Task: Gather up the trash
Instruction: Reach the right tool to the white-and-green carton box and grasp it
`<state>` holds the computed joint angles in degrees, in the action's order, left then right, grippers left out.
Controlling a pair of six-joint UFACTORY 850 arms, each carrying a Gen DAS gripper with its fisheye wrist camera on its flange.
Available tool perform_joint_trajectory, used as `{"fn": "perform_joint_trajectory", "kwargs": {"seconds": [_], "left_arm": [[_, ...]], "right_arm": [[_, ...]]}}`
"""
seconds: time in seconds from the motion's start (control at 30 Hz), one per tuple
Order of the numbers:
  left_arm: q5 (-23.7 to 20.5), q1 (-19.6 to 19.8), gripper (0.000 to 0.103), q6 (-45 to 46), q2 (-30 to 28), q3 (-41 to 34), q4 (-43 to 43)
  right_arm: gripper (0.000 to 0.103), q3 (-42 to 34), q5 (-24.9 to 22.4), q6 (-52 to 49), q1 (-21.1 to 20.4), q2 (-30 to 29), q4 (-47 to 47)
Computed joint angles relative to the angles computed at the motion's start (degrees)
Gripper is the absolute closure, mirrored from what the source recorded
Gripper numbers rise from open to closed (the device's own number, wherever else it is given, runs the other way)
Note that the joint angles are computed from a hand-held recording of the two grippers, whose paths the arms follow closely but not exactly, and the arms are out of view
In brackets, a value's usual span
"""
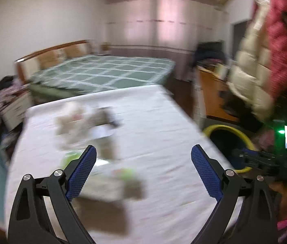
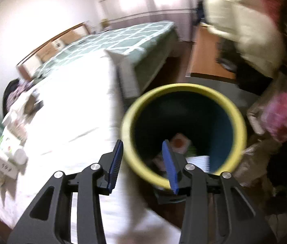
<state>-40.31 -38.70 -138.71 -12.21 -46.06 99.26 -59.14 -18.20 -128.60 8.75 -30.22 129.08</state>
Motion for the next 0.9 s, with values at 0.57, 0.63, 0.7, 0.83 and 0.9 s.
{"fn": "perform_joint_trajectory", "kwargs": {"seconds": [0.57, 0.63, 0.7, 0.83, 0.9], "left_arm": [[-7.99, 4.7, 0.01, -8.01, 16.62, 20.21, -6.95], [-8.96, 4.34, 0.01, -7.97, 17.2, 20.66, -7.81], [-10.06, 4.33, 0.01, -8.17, 18.09, 21.23, -8.56], [-11.53, 4.05, 0.01, -8.62, 19.93, 22.49, -9.56], [-11.77, 3.97, 0.01, -8.79, 20.54, 23.01, -9.68]], "right_arm": [[0.059, -1.03, -6.42, 11.89, 16.03, 1.44, -17.98], [0.059, -0.16, -7.31, 10.49, 17.12, 2.66, -17.69], [0.059, 0.4, -8.07, 10.54, 17.73, 3.5, -18.85], [0.05, 0.81, -9.85, 10.11, 18.78, 3.9, -19.54], [0.049, 0.48, -9.3, 9.22, 19.63, 3.57, -19.14]]}}
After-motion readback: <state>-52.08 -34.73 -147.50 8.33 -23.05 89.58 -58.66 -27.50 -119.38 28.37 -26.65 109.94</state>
